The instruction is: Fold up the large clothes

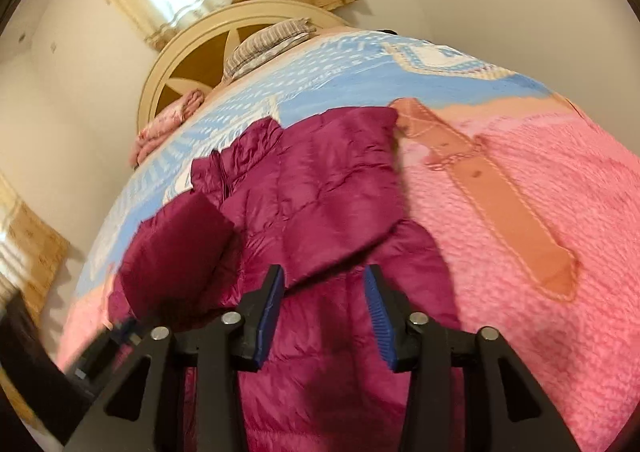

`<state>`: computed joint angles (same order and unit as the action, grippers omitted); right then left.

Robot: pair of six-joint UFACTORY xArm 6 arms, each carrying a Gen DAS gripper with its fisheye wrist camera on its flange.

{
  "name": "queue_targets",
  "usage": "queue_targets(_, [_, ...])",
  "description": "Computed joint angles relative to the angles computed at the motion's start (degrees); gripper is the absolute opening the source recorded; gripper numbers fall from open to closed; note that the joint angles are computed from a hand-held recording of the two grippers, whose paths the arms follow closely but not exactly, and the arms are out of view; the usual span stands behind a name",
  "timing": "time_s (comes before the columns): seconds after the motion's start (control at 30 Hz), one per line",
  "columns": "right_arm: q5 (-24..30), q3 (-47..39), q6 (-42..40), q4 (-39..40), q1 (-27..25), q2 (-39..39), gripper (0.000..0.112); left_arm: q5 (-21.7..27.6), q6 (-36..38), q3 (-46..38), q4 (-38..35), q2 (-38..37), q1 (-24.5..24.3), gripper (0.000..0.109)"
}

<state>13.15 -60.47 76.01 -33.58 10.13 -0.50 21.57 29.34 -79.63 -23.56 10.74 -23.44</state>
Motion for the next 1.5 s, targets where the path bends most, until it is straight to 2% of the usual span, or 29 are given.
queue_targets(0.03, [-1.06, 0.4, -1.44, 2.0, -0.01, -0.3, 0.067, -2.01, 2.27, 2.87, -1.63, -2.22, 0.05, 0.097])
queue_targets(0.07, [-2.54, 0.56, -3.59, 4.55, 0.14, -0.42, 0.071, -4.59, 6.42, 6.12, -4.78, -4.75, 0.13, 0.098])
queue_targets(0.1, [-3.76, 0.79, -6.37, 7.36, 0.23, -0.71, 0.071, -5.88, 8.82, 7.82, -6.3, -6.01, 0.32, 0.099])
queue_targets(0.17, [-4.86, -0.25, -8.63, 9.3, 0.94, -0.6, 0.071, -6.48, 8.3, 11.34, -5.98, -9.49, 1.97, 0.099])
queue_targets(0.27, [-5.96, -2.52, -16.61, 16.81, 2.7, 1.38, 0.073, -3.56, 7.47, 12.29, -10.25, -11.32, 5.93, 0.099])
queue_targets(0.33, [-2.96, -6.28, -27.66, 26.97, 4.89, 4.8, 0.073, -0.07, 3.23, 9.52, -9.92, -10.3, 9.56, 0.099])
queue_targets(0.4, [2.54, -12.38, -32.97, 29.73, 6.6, 10.05, 0.073, 3.16, 1.31, 5.6, -10.46, -8.45, 12.07, 0.099])
queue_targets(0.43, [4.46, -14.68, -32.47, 28.21, 7.16, 12.14, 0.073, 3.97, -0.07, 3.38, -10.3, -7.4, 13.03, 0.099])
queue_targets(0.47, [6.96, -16.98, -30.12, 24.3, 7.47, 13.9, 0.062, 3.79, -0.94, 1.5, -10.25, -6.5, 13.61, 0.099])
queue_targets(0.53, [12.3, -20.46, -27.05, 18.28, 8.05, 16.16, 0.027, 2.09, -3.19, -1.81, -7.27, -4.29, 13.84, 0.099])
queue_targets(0.63, [14.44, -21.71, -25.39, 14.88, 7.81, 16.74, 0.025, 0.86, -9.23, -8.26, 2.84, 1.0, 13.45, 0.099])
queue_targets(0.73, [16.66, -22.58, -25.6, 10.87, 7.64, 15.99, 0.025, 2.68, -14.86, -16.82, 9.57, 7.78, 13.15, 0.099])
queue_targets(0.87, [17.26, -22.98, -30.34, 14.83, 7.18, 16.88, 0.025, 5.83, -27.39, -25.65, 21.76, 16.22, 13.16, 0.098])
queue_targets(0.9, [16.5, -22.22, -30.79, 15.63, 6.9, 16.92, 0.025, 6.89, -29.24, -25.35, 23.12, 16.29, 13.35, 0.097])
queue_targets(0.97, [14.35, -20.71, -30.98, 16.3, 6.44, 16.92, 0.025, 9.95, -31.03, -25.72, 22.76, 17.95, 13.91, 0.094])
queue_targets(1.03, [13.44, -20.3, -30.79, 15.9, 6.26, 17.2, 0.025, 10.66, -31.5, -24.44, 21.8, 18.6, 14.46, 0.095])
queue_targets(1.1, [13.8, -20.58, -31.0, 15.86, 6.28, 17.51, 0.025, 11.26, -30.06, -23.38, 18.01, 18.76, 15.05, 0.097])
queue_targets(1.17, [14.57, -21.71, -32.1, 16.15, 6.19, 18.34, 0.025, 14.29, -28.85, -25.53, 13.72, 19.98, 15.88, 0.099])
queue_targets(1.3, [14.91, -22.11, -34.06, 18.1, 6.02, 18.49, 0.025, 13.59, -32.07, -23.26, 19.06, 18.17, 15.21, 0.1])
queue_targets(1.4, [17.71, -22.53, -37.56, 21.49, 6.18, 17.05, 0.031, 12.97, -31.05, -20.64, 20.68, 15.35, 15.24, 0.098])
queue_targets(1.43, [19.0, -22.48, -38.19, 22.08, 6.13, 16.02, 0.036, 12.59, -29.61, -20.12, 20.1, 14.56, 15.35, 0.098])
queue_targets(1.5, [19.02, -21.22, -36.03, 19.38, 5.61, 13.13, 0.045, 11.49, -26.33, -18.6, 17.26, 12.35, 15.81, 0.098])
